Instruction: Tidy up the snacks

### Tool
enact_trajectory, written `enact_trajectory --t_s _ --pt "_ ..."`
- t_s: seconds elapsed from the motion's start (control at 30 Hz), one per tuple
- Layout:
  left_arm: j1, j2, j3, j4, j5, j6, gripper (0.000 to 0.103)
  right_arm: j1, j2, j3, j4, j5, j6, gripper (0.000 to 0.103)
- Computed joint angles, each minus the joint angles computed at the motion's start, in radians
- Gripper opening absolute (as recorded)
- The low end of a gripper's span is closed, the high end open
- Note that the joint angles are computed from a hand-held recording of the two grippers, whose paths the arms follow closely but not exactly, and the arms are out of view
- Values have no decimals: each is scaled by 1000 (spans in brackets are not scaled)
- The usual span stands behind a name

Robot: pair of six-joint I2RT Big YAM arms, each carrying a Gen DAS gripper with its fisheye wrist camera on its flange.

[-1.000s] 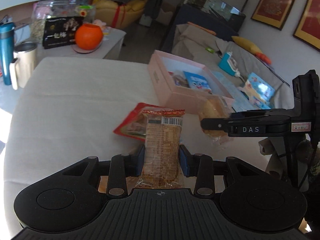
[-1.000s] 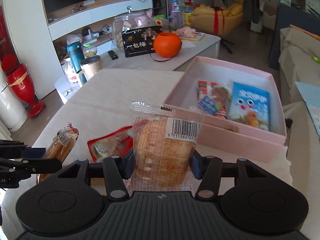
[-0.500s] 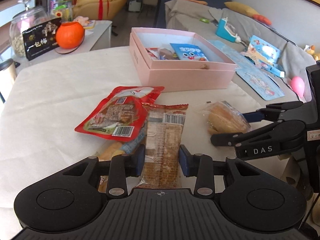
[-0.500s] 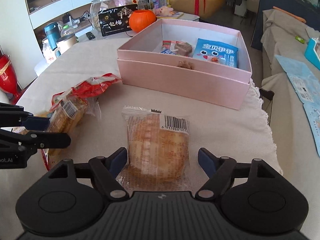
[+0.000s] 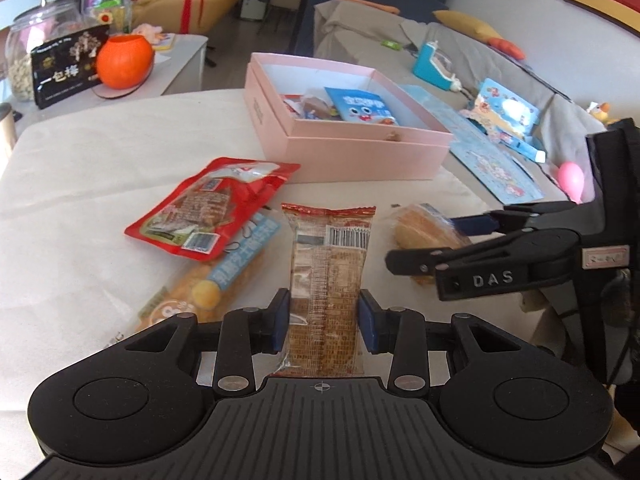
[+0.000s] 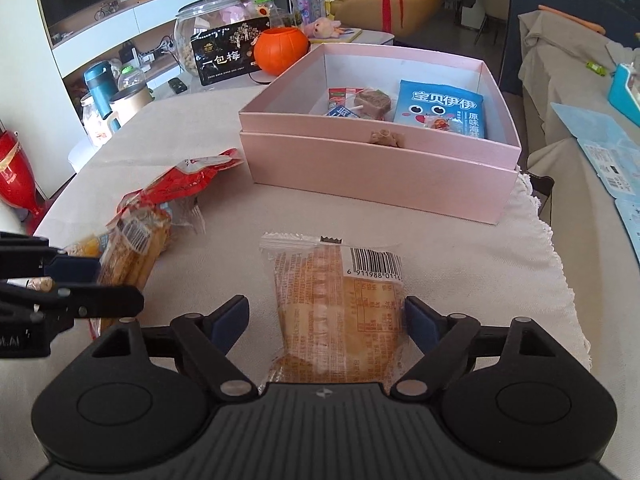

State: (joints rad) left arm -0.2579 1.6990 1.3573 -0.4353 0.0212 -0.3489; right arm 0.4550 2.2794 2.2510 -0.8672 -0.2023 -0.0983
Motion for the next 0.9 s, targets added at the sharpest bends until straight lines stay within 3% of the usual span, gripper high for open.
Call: enact_trajectory --t_s 0.13,0.23,0.33,0.4,0.57,0.7,0.73,0.77,0.9 --pt "11 -66 -70 70 4 -11 40 3 -18 -11 23 -3 14 84" --pt "39 -133 -127 117 -64 -53 40 11 -35 -19 40 -43 21 84" --pt "71 -167 -150 72 -152 -99 40 28 -29 1 22 -82 -1 84" --pt "94 -170 -162 26 -168 -164 40 43 -20 18 11 -99 -9 84" --pt "113 -168 -201 36 -107 -230 41 67 12 72 -33 -149 -1 84" --pt "130 -168 -228 143 97 -297 41 72 68 182 -138 -236 21 84" --pt "129 -166 -224 146 114 -297 41 75 71 186 -141 -233 25 84" --pt "114 -168 -222 141 78 -283 41 79 75 193 -143 -218 26 84" --pt "77 -170 -198 59 -180 -173 41 85 98 235 -176 -183 52 84"
